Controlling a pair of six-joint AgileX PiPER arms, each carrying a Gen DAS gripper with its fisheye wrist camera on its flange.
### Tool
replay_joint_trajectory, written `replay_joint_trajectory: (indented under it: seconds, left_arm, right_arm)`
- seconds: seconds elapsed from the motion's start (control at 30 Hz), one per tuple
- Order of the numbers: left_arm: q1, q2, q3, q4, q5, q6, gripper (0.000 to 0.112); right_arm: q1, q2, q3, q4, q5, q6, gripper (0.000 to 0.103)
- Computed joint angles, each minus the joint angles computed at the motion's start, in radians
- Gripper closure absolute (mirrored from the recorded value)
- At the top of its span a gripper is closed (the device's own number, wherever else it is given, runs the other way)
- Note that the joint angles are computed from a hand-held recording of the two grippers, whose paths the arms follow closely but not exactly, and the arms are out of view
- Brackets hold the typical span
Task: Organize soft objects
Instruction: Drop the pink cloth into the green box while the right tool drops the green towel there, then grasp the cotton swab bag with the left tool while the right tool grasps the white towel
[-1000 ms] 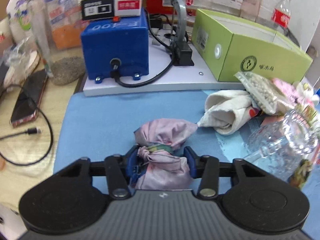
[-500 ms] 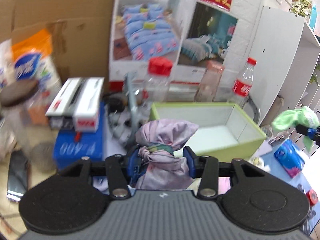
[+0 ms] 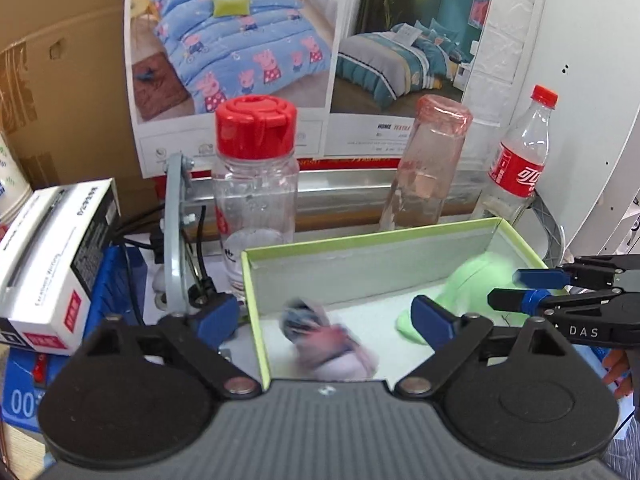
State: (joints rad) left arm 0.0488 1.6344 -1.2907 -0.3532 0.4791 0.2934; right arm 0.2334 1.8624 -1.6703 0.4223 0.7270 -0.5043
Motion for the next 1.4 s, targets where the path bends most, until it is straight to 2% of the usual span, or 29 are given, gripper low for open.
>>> replay_joint_trajectory:
  seconds: [0.17, 0.27, 0.3, 0.33, 0.4, 0.5, 0.63, 0.7, 0.8, 0.9, 1.03, 1.1, 1.17, 1.27, 1.4]
  left_arm:
    - [0.002, -0.057, 0.062, 0.01, -0.024, 0.006, 0.02]
    - [0.016, -0.147, 0.166, -0.024, -0.044, 0.056, 0.019]
    - [0.025, -0.182, 0.205, -0.045, -0.046, 0.085, 0.017]
    - [0.031, -0.22, 0.249, -0.051, -0.05, 0.093, 0.01]
    - [0.045, -0.297, 0.34, -0.081, -0.061, 0.127, 0.01]
    - [0.067, -0.403, 0.449, -0.089, -0.053, 0.137, 0.01]
    - [0.132, -0.553, 0.58, -0.144, -0.005, 0.173, 0.01]
    - [0.158, -0.622, 0.628, -0.146, 0.017, 0.153, 0.01]
    - [0.194, -0.732, 0.7, -0.15, 0.048, 0.131, 0.01]
    - [0.216, -0.797, 0.747, -0.148, 0.051, 0.102, 0.01]
    - [0.164, -0.748, 0.715, -0.009, 0.059, -0.037, 0.01]
    - [0.154, -0.693, 0.675, -0.018, 0.06, -0.038, 0.01]
    - [0.151, -0.613, 0.602, -0.079, 0.092, 0.028, 0.01]
    - [0.155, -0.459, 0.465, -0.176, 0.168, 0.131, 0.01]
    - [0.087, -0.261, 0.31, -0.15, 0.244, 0.115, 0.01]
  right_arm:
    - [-0.039, -0.089, 0.099, 0.164, -0.078, -0.095, 0.061]
    - [-0.065, -0.181, 0.2, 0.207, -0.113, -0.151, 0.055]
    - [-0.078, -0.215, 0.24, 0.225, -0.118, -0.179, 0.053]
    - [-0.092, -0.249, 0.289, 0.248, -0.132, -0.212, 0.053]
    - [-0.122, -0.327, 0.401, 0.288, -0.165, -0.259, 0.049]
    - [-0.174, -0.432, 0.567, 0.355, -0.204, -0.333, 0.047]
    - [-0.257, -0.587, 0.793, 0.465, -0.266, -0.405, 0.046]
    - [-0.317, -0.672, 0.888, 0.525, -0.27, -0.45, 0.045]
    - [-0.368, -0.788, 0.995, 0.498, -0.277, -0.405, 0.044]
    - [-0.403, -0.84, 1.05, 0.454, -0.254, -0.357, 0.044]
    - [-0.418, -0.812, 1.05, 0.467, -0.214, -0.379, 0.043]
    - [-0.405, -0.771, 1.022, 0.503, -0.21, -0.406, 0.043]
    - [-0.387, -0.705, 0.968, 0.544, -0.196, -0.436, 0.043]
    - [-0.318, -0.619, 0.881, 0.534, -0.237, -0.404, 0.043]
    - [-0.265, -0.565, 0.833, 0.534, -0.277, -0.403, 0.042]
